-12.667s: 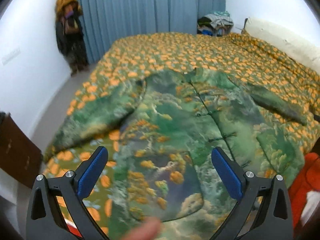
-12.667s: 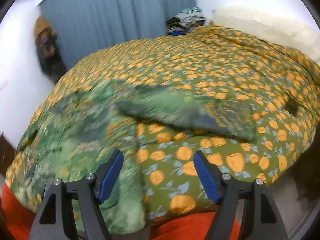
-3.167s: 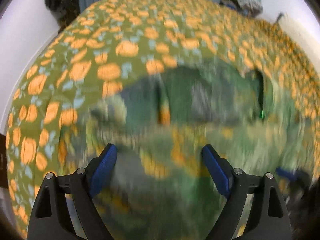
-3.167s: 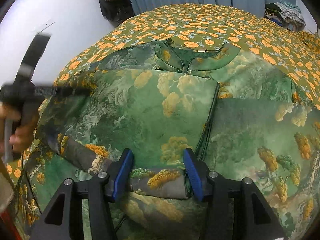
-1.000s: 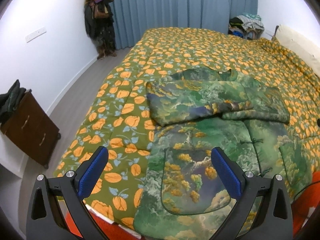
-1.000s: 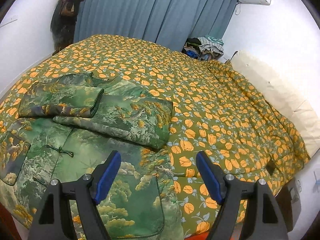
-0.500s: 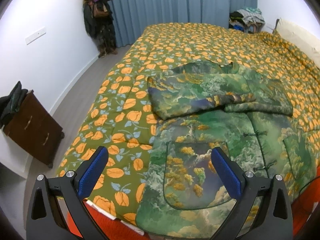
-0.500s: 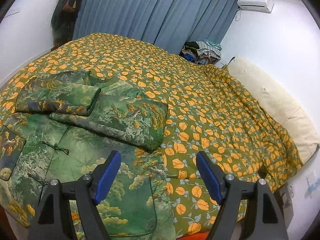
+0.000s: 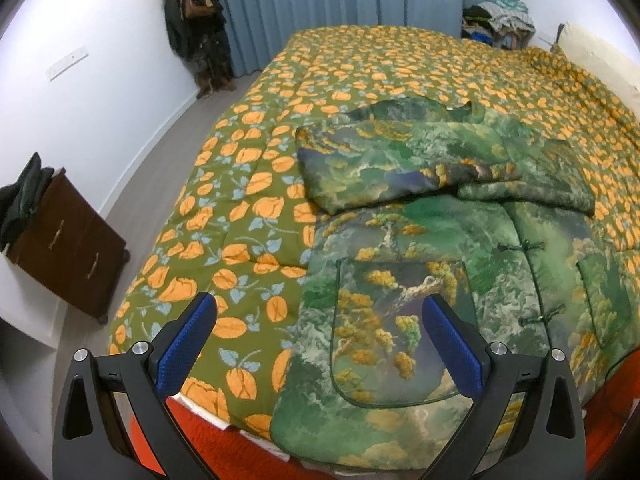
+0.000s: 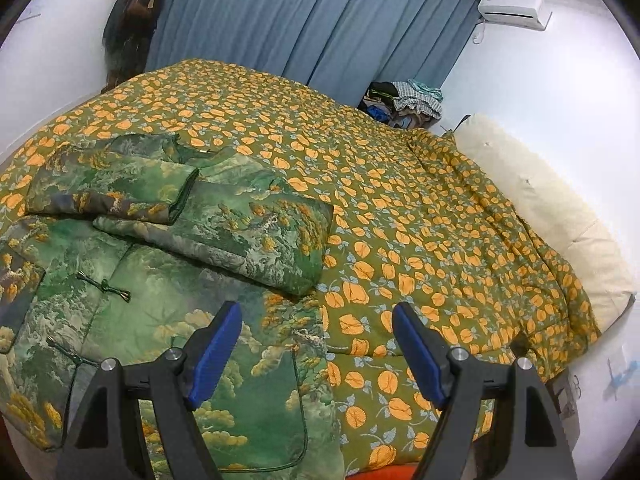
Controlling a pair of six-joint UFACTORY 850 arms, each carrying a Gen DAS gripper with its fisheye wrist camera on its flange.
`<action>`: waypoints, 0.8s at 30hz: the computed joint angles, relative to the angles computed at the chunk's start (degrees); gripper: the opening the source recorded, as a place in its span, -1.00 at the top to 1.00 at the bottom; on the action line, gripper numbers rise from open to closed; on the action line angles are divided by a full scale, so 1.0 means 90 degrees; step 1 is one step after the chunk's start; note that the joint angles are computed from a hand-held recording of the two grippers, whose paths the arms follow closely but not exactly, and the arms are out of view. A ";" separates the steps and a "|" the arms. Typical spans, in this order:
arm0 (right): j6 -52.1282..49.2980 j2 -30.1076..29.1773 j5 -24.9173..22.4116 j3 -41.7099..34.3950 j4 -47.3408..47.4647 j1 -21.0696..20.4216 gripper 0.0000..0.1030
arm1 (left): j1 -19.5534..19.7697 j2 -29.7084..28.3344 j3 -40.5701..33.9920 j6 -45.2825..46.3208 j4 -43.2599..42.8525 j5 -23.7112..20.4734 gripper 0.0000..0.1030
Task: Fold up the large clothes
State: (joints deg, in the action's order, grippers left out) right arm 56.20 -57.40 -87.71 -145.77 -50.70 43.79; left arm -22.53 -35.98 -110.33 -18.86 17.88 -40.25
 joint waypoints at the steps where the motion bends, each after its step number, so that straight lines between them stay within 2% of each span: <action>1: 0.0083 0.0156 0.0106 0.0286 0.0010 -0.0004 -0.53 | 0.0027 -0.0004 0.0011 0.0062 -0.0065 -0.0049 -0.98; 4: 0.0400 0.0929 0.0796 0.1582 0.0344 -0.0080 -0.54 | 0.0234 -0.0019 0.0036 0.0579 -0.0786 -0.0257 -0.98; 7: 0.0741 0.2104 0.2076 0.3463 0.1288 -0.0332 -0.54 | 0.0575 -0.0068 0.0117 0.1321 -0.1951 -0.0609 -0.98; 10: 0.0910 0.3010 0.3071 0.5005 0.2179 -0.0592 -0.54 | 0.0838 -0.0127 0.0316 0.1984 -0.3027 -0.0953 -0.98; 13: 0.0841 0.3666 0.3982 0.6205 0.3228 -0.0865 -0.54 | 0.0888 -0.0277 0.0371 0.2443 -0.3712 -0.1297 -0.98; 16: 0.0531 0.3954 0.4668 0.6899 0.4196 -0.1078 -0.54 | 0.0836 -0.0539 0.0244 0.2723 -0.4123 -0.1554 -0.98; 19: 0.0280 0.3950 0.5078 0.7169 0.4590 -0.1162 -0.54 | 0.0737 -0.0711 0.0136 0.2707 -0.4037 -0.1671 -0.99; 22: -0.0513 0.3852 0.5474 0.7276 0.5560 -0.1289 -0.54 | 0.0681 -0.0738 0.0102 0.2873 -0.4052 -0.1784 -0.99; 24: -0.1422 0.3791 0.5760 0.7305 0.6460 -0.1357 -0.53 | 0.0640 -0.0700 0.0128 0.3017 -0.4050 -0.1861 -0.96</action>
State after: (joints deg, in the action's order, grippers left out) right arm 43.40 -23.29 -35.87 -80.03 7.44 31.57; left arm -16.77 -42.28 -109.18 8.29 -18.57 -57.00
